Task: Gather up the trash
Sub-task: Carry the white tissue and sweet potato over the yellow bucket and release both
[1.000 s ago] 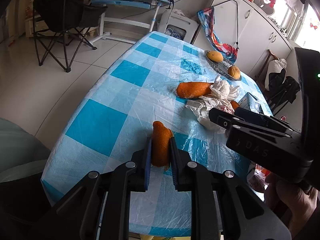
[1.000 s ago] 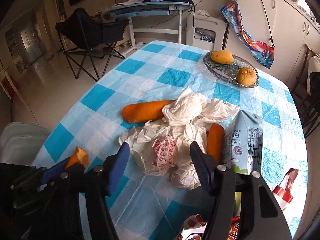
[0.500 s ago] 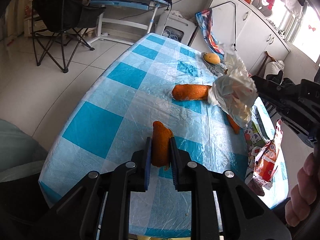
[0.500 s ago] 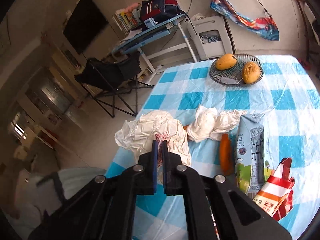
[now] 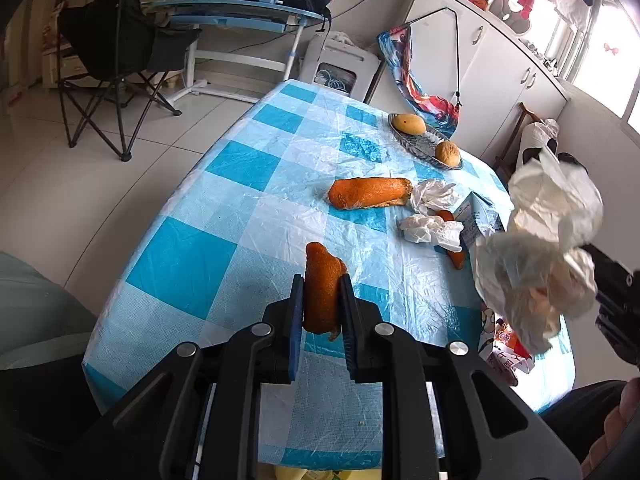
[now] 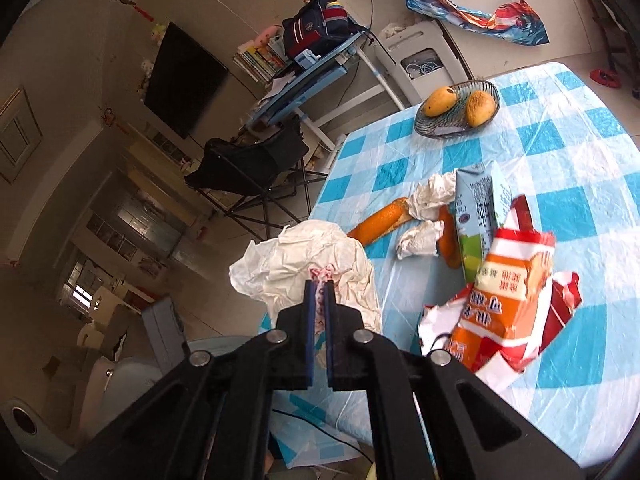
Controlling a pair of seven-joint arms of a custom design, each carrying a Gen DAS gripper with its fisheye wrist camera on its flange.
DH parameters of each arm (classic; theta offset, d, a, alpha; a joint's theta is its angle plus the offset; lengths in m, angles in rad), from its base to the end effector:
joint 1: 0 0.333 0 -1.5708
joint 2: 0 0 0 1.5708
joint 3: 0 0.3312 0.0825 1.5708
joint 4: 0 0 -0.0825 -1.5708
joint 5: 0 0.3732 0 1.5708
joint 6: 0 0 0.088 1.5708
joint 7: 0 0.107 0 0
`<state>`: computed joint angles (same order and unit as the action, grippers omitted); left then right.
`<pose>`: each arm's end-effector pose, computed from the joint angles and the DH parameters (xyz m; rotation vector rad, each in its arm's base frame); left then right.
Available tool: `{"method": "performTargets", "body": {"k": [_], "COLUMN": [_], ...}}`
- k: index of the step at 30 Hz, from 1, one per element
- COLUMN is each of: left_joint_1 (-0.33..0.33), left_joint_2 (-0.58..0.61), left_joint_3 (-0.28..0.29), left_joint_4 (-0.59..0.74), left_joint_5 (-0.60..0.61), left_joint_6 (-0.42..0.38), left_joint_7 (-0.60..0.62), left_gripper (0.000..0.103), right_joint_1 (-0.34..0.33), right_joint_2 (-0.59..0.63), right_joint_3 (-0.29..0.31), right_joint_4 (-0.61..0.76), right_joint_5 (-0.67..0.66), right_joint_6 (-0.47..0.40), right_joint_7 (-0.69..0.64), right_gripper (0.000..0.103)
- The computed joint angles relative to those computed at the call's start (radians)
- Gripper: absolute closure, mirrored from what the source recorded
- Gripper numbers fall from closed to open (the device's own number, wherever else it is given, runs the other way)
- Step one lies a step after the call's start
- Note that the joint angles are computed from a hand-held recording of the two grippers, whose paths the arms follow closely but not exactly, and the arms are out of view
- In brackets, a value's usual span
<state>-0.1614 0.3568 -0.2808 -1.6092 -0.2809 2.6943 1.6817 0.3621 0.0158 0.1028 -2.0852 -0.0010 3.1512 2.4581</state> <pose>0.6522 -0.2641 0.5317 -1.6411 2.2048 -1.1076 0.5257 0.2633 0.5685 -1.1374 1.7581 -0.1312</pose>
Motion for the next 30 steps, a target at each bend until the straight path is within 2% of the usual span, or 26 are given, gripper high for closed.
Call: {"method": "performTargets", "body": {"k": [3, 10, 15, 19, 24, 30], "left_joint_1": [0.008, 0.034, 0.035, 0.041, 0.047, 0.020], "left_joint_2": [-0.009, -0.036, -0.057, -0.085, -0.146, -0.234], "left_joint_3": [-0.011, -0.035, -0.035, -0.038, -0.041, -0.017], "left_joint_4": [-0.010, -0.038, -0.059, -0.091, -0.159, -0.261], "left_joint_5": [-0.014, -0.093, -0.130, -0.169, -0.242, -0.300], "left_joint_6": [0.007, 0.021, 0.026, 0.029, 0.021, -0.025], "left_joint_7": [0.023, 0.099, 0.137, 0.179, 0.259, 0.358], "left_gripper": [0.087, 0.087, 0.087, 0.087, 0.087, 0.087], "right_joint_1": [0.016, 0.038, 0.093, 0.050, 0.098, 0.048], "right_joint_2": [-0.033, -0.093, -0.105, -0.111, -0.091, -0.130], "right_joint_3": [0.018, 0.049, 0.029, 0.080, 0.063, 0.099], "right_joint_4": [-0.055, -0.158, -0.200, -0.185, -0.164, -0.183], "right_joint_5": [0.066, 0.084, 0.196, 0.076, 0.166, -0.053], "right_joint_6": [0.020, -0.015, -0.025, -0.134, -0.249, -0.275], "right_joint_7": [-0.036, 0.003, -0.043, 0.047, -0.011, 0.198], "right_gripper": [0.098, 0.098, 0.098, 0.095, 0.095, 0.095]}}
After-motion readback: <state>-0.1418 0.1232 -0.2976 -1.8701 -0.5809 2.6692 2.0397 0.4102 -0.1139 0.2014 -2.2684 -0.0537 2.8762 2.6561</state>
